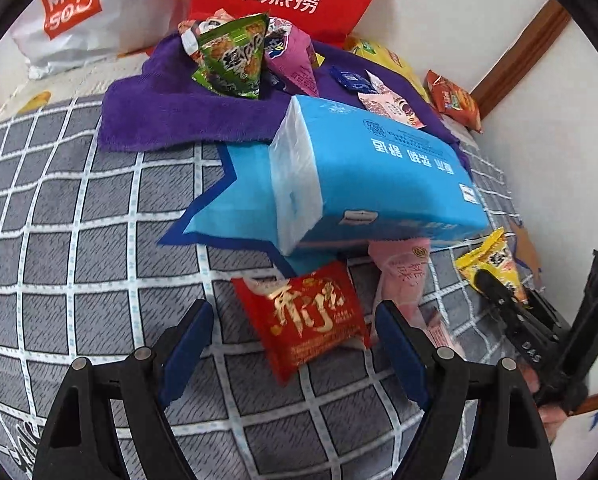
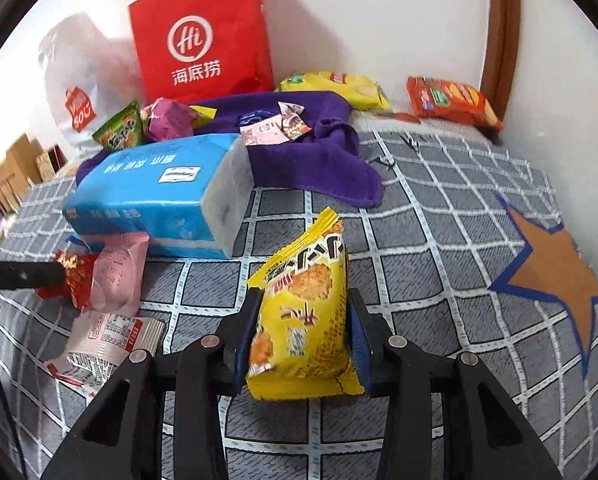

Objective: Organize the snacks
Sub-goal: 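Grasp the yellow triangular bag with the right tool while the left tool grasps the red packet, then carry the yellow bag and red packet with both tools toward the purple towel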

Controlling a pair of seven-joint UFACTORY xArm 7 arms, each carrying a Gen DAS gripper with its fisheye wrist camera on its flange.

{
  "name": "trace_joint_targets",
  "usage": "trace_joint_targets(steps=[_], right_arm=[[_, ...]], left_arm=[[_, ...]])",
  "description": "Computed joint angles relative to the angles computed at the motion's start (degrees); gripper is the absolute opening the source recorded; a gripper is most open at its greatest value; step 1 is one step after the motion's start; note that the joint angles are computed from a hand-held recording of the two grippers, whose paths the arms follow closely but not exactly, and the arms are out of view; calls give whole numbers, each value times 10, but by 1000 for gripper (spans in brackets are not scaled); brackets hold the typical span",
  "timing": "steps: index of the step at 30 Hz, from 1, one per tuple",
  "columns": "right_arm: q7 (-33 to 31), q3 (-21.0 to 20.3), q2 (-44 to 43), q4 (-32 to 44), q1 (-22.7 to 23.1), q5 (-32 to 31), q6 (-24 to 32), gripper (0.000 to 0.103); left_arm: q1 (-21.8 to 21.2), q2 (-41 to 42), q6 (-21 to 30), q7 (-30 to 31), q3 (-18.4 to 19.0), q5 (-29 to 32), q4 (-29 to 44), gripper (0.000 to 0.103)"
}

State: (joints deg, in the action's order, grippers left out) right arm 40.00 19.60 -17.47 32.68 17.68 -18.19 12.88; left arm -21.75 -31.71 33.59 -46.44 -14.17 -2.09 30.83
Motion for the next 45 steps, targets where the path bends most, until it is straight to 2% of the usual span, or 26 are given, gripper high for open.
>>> trace_joint_targets(steps=[5, 8, 9, 10, 13, 15, 20, 23, 26, 31, 41, 43, 45], right_arm=[[-43, -38, 13, -1, 36, 59, -4, 46], [-47, -34, 14, -1, 33, 65, -6, 46], [-47, -32, 14, -1, 32, 66, -6, 46], [-48, -32, 14, -2, 31, 67, -6, 46], [-49, -30, 14, -1, 30, 69, -7, 46], [-45, -24, 15, 0, 24, 63, -5, 46], [-33, -15, 16, 5, 16, 45, 4, 47], [-33, -17, 16, 6, 18, 41, 7, 47], [-21, -8, 17, 11, 10, 25, 15, 47], [-16, -12, 17, 11, 14, 16, 18, 47], [-56, -42, 14, -3, 40, 69, -8, 49], [-64, -45, 13, -6, 43, 82, -13, 49], [-57, -35, 10, -6, 33, 79, -12, 45]], left_arm=[[46, 46, 37, -57, -65, 100, 46, 81], [54, 69, 79, -82, -90, 173, 72, 70], [47, 70, 78, -81, -87, 184, 72, 62], [36, 62, 67, -73, -75, 183, 64, 48], [15, 29, 62, -51, -42, 157, 40, 40], [11, -12, 62, -44, -29, 139, 10, 40], [26, -100, 98, -50, -37, 134, -46, 41], [30, -136, 69, -60, -41, 128, -80, 42], [52, -153, 39, -98, -76, 144, -100, 42], [56, -136, 41, -108, -85, 159, -90, 42], [49, -121, 58, -110, -83, 178, -77, 45], [49, -121, 57, -112, -84, 179, -77, 39], [45, -124, 58, -111, -79, 175, -77, 38]])
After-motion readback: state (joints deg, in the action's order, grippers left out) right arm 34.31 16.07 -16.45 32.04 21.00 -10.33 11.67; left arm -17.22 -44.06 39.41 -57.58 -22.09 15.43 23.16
